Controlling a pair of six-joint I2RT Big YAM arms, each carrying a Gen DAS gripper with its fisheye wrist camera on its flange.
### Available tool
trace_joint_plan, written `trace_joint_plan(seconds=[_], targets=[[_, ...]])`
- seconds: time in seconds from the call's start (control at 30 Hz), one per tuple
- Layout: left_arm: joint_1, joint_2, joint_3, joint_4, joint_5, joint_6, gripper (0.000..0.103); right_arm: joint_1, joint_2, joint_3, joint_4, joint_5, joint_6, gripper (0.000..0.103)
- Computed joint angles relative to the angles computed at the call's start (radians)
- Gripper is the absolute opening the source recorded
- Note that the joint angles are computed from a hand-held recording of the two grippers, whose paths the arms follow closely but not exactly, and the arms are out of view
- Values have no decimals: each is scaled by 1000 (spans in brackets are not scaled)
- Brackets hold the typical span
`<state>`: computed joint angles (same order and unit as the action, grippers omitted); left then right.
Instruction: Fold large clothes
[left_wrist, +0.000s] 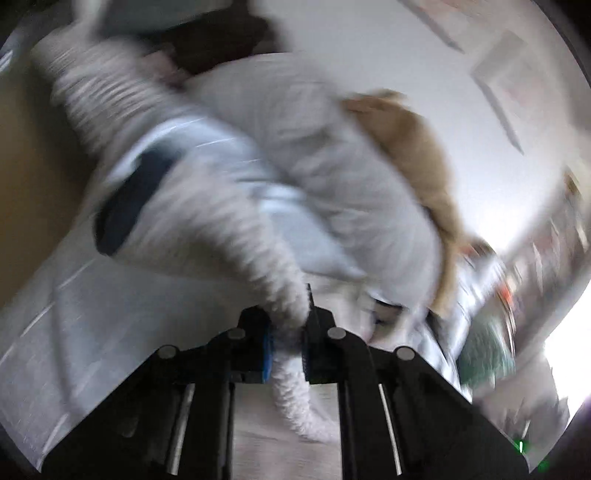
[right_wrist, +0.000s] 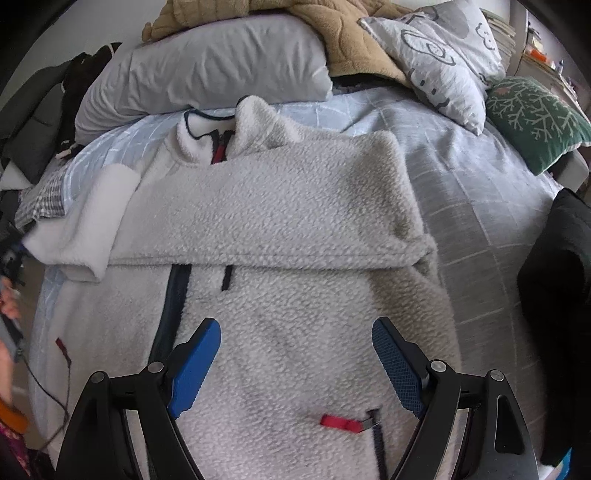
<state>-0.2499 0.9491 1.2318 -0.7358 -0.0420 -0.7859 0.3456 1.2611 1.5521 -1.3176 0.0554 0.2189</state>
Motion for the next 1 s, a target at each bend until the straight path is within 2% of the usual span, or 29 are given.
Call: trace_joint_plan(seconds=[0.1, 0.23, 0.33, 0.37, 0.4, 0.43, 0.47, 0.5, 0.53, 0.7, 0.8, 0.87, 0.9, 0.93, 1.0], targets=[[-132, 81, 107, 21, 5, 83, 13, -21, 4, 3, 13, -28, 18, 86], [-269, 220, 219, 31, 23, 130, 13, -52, 8, 9, 20, -109, 39, 86], [-350, 329, 294, 9, 48, 167, 14, -75, 3, 6, 25, -153, 46, 86], [-368, 364, 316, -5, 79, 174, 16, -85, 1, 5, 27, -161, 51, 86], [-385, 370, 312, -30, 118, 179, 29, -94, 0, 3, 30, -169, 56, 86], [-385, 393, 327, -70, 186, 191, 52, -106, -2, 0, 34, -182, 63, 86], [-387, 420, 341, -119, 258, 202, 60, -123, -3, -4, 39, -207, 73, 86], [-391, 434, 341, -156, 305, 212, 64, -138, -3, -6, 43, -232, 80, 86], [-395, 436, 335, -179, 316, 230, 64, -155, -2, -9, 47, -262, 88, 86], [-373, 363, 271, -238, 261, 294, 66, -234, -3, -36, 117, -399, 142, 86], [-320, 304, 238, -290, 165, 311, 66, -278, 6, -67, 189, -488, 190, 86], [-281, 262, 200, -283, 104, 298, 65, -293, 15, -91, 237, -502, 233, 86], [-249, 248, 187, -286, 78, 286, 62, -298, 22, -102, 255, -501, 258, 84], [-224, 236, 172, -286, 64, 271, 54, -301, 30, -109, 264, -502, 272, 81], [-163, 212, 122, -264, 67, 247, 49, -297, 55, -117, 265, -504, 291, 75]])
